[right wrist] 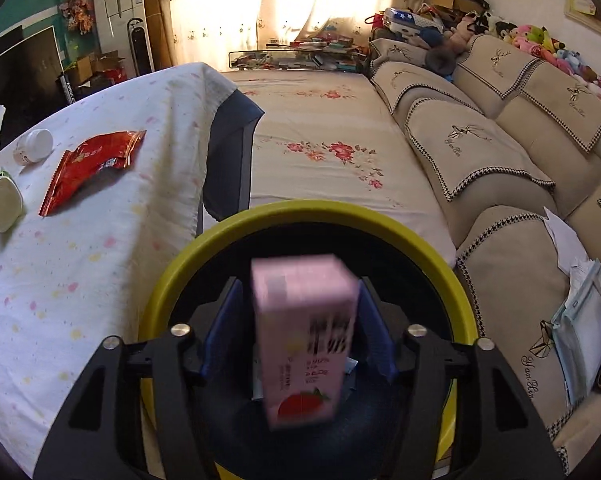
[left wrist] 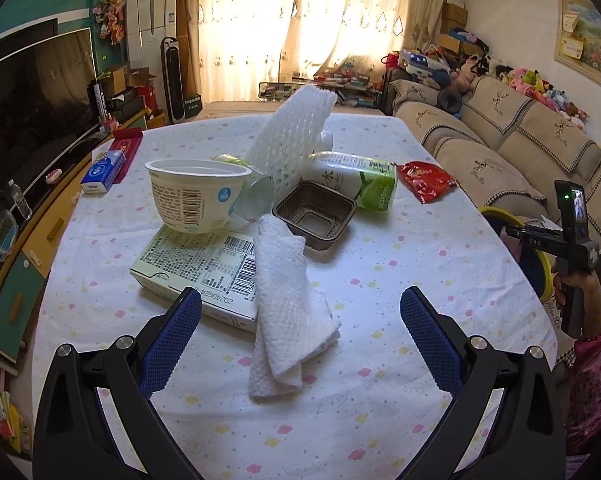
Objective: Collect trash
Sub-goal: 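Move the carton over the bin and open the right tool, then grasp the white tissue with the left tool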
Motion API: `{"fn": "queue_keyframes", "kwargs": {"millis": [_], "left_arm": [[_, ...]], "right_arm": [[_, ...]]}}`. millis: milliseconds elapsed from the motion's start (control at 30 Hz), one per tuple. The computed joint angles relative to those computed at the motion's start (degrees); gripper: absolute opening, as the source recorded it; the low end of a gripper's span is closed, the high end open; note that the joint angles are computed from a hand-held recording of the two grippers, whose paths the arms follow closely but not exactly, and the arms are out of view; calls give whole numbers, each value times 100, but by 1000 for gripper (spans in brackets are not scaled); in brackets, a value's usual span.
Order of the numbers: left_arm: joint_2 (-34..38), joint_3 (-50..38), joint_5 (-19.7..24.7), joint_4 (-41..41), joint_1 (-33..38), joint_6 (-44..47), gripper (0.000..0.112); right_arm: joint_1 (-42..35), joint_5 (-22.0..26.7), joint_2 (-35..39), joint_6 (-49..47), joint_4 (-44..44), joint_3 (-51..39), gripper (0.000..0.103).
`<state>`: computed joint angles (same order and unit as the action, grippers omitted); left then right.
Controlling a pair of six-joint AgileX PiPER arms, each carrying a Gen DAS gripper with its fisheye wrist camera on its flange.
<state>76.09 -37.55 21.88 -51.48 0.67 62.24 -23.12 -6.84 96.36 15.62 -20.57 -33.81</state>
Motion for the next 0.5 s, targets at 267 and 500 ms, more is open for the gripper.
{"fn": "queue_keyframes", "kwargs": {"millis": [267,500], "left_arm": [[815,-435,-503,837,-463,-1024,98],[1231,-669,-625,1455,-598,-1748,92]], "right_arm": [[24,-180,-186,507,-469,287,57],[-61,-361,-650,1480,-1520,734,58]]}}
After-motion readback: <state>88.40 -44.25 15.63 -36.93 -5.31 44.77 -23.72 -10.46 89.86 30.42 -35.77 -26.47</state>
